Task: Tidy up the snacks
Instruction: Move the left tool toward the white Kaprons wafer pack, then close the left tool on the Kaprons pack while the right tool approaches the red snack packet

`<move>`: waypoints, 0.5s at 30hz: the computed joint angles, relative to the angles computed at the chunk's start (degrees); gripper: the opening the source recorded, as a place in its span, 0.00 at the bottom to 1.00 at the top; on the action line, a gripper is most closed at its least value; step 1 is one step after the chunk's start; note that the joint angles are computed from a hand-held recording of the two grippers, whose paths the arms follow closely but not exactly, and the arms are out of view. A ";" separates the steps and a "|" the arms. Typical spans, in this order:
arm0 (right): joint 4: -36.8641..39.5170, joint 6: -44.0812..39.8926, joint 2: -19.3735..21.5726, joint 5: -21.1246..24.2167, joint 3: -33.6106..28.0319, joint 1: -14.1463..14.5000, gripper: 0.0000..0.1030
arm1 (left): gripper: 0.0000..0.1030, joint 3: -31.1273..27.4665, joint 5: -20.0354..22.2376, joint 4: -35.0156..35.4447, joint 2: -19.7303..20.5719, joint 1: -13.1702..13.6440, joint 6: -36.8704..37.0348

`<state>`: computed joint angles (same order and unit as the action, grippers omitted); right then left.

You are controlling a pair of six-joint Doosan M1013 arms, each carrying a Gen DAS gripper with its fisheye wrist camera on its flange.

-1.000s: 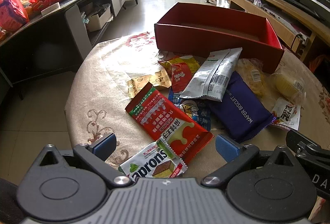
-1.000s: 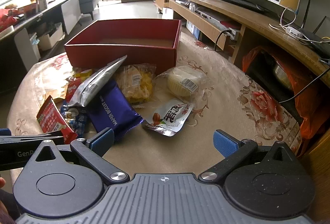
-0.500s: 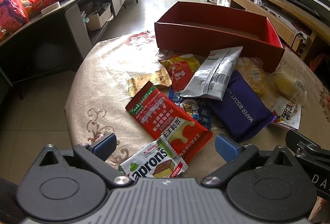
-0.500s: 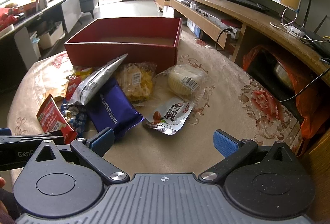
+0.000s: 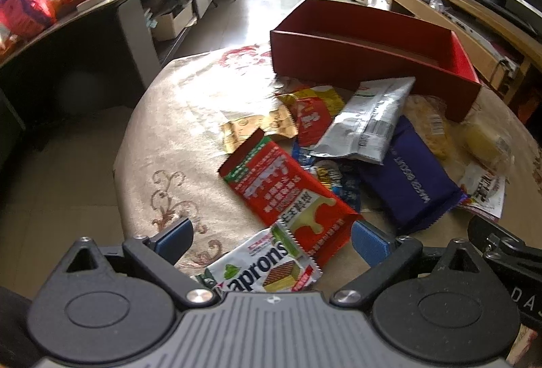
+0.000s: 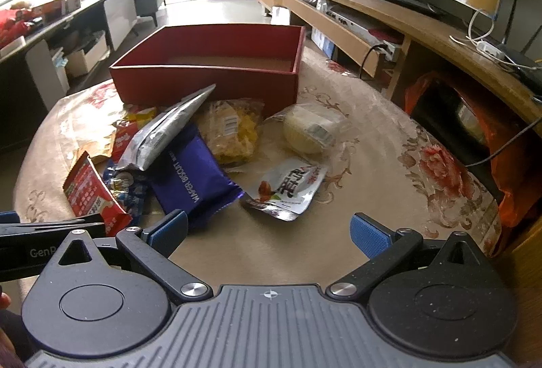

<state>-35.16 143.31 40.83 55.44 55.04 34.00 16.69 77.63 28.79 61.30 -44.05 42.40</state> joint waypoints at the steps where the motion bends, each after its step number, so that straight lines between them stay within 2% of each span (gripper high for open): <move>1: 0.19 -0.54 0.26 0.06 -0.43 0.02 1.00 | 0.97 0.12 0.18 -0.11 -0.07 0.16 -0.47; 5: 1.93 -3.84 1.75 0.38 -3.09 -0.01 1.00 | 0.97 0.10 1.23 -1.00 -0.03 0.83 -2.25; 9: 5.58 -7.35 2.47 -0.27 -4.72 -0.44 1.00 | 0.97 2.47 -1.09 -4.54 -1.27 1.83 -2.04; 13: 7.30 -6.47 1.95 -1.15 -4.30 -1.06 1.00 | 0.97 2.30 -0.67 -6.23 -1.14 2.62 -1.13; 15: 7.69 -6.32 1.94 -0.67 -4.28 -1.31 1.00 | 0.97 4.14 -1.49 -7.06 -2.02 2.97 -2.76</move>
